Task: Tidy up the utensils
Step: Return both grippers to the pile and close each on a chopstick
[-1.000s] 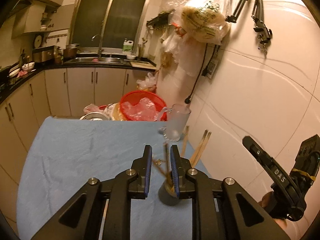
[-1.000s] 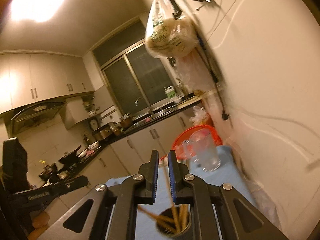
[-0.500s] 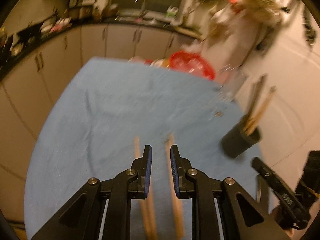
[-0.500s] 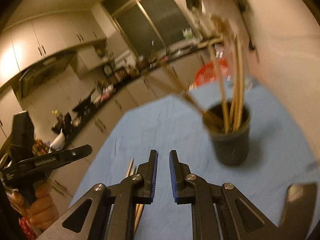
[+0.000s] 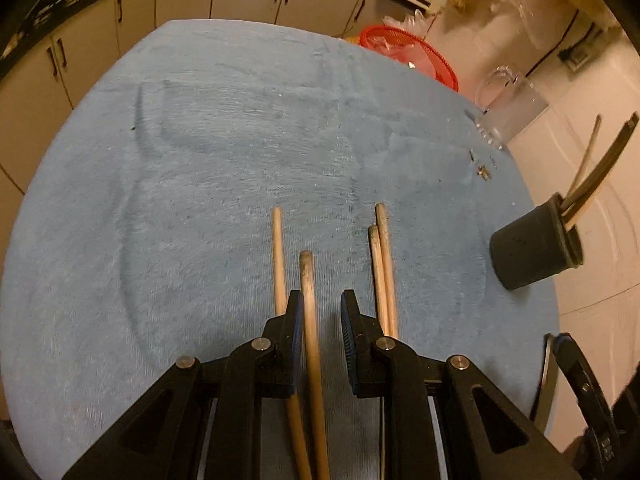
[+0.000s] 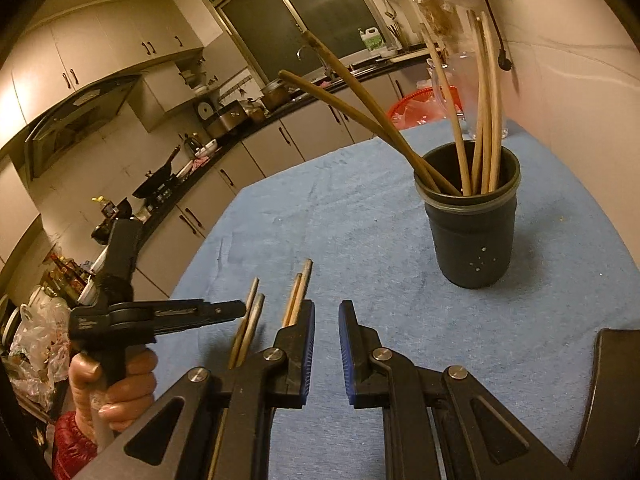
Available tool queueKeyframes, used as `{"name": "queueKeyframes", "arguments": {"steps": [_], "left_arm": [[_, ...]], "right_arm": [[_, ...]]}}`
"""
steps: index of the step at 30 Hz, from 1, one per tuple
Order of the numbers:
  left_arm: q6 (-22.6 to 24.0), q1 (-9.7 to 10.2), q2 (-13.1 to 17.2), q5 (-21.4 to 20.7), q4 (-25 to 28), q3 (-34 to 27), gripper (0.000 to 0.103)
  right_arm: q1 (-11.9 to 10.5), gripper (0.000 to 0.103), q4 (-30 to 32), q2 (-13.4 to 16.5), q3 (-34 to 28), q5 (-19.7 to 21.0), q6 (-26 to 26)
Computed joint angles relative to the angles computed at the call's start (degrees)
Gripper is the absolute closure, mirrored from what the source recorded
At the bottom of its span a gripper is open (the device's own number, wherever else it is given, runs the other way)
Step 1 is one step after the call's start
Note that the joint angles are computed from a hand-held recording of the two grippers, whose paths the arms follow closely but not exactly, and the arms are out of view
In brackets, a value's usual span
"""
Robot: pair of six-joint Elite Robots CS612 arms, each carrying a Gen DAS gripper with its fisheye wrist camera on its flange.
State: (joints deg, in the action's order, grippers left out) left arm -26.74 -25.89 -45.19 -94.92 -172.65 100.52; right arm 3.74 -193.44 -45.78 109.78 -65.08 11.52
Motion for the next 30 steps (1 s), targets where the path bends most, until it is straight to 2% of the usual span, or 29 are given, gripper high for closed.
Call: {"name": "queueKeyframes", "arguments": {"steps": [3, 5, 6, 9, 14, 18, 23, 24, 30], "left_arm": [[0.97, -0.13, 0.65, 0.62, 1.96, -1.49, 0.085], [1.24, -0.78, 0.85, 3.84, 4.39, -2.18, 0.086], [1.43, -1.04, 1.04, 4.86, 5.57, -2.51, 0.09], [2.4, -1.81, 0.74, 7.74, 4.42, -1.56, 0.095], [1.39, -2.14, -0.57, 8.8, 3.2, 1.2, 0.095], [0.63, -1.27, -1.02, 6.47, 1.42, 2.66, 0.095], [1.19, -0.53, -1.3, 4.46, 0.29, 3.33, 0.095], [1.37, -0.47, -1.4, 4.29, -0.01, 3.56, 0.095], [1.92, 0.19, -1.0, 2.67, -1.35, 3.48, 0.095]], "right_arm": [[-0.01, 0.089, 0.09, -0.04, 0.04, -0.05, -0.08], [-0.03, 0.089, 0.44, -0.2, 0.09, -0.05, -0.4], [0.01, 0.089, 0.68, -0.21, 0.0, -0.05, -0.59], [0.35, 0.089, 2.34, -0.22, -0.66, 0.06, -1.68], [1.7, 0.089, 9.49, 0.29, -3.91, 0.93, -5.72], [3.22, 0.089, 20.84, 2.31, -10.02, 0.67, -8.22], [4.56, 0.089, 32.21, 6.71, -18.82, -2.06, -5.78], [4.65, 0.089, 33.46, 7.28, -19.92, -1.82, -5.76], [5.99, 0.089, 38.0, 10.29, -25.97, -6.06, -3.01]]}}
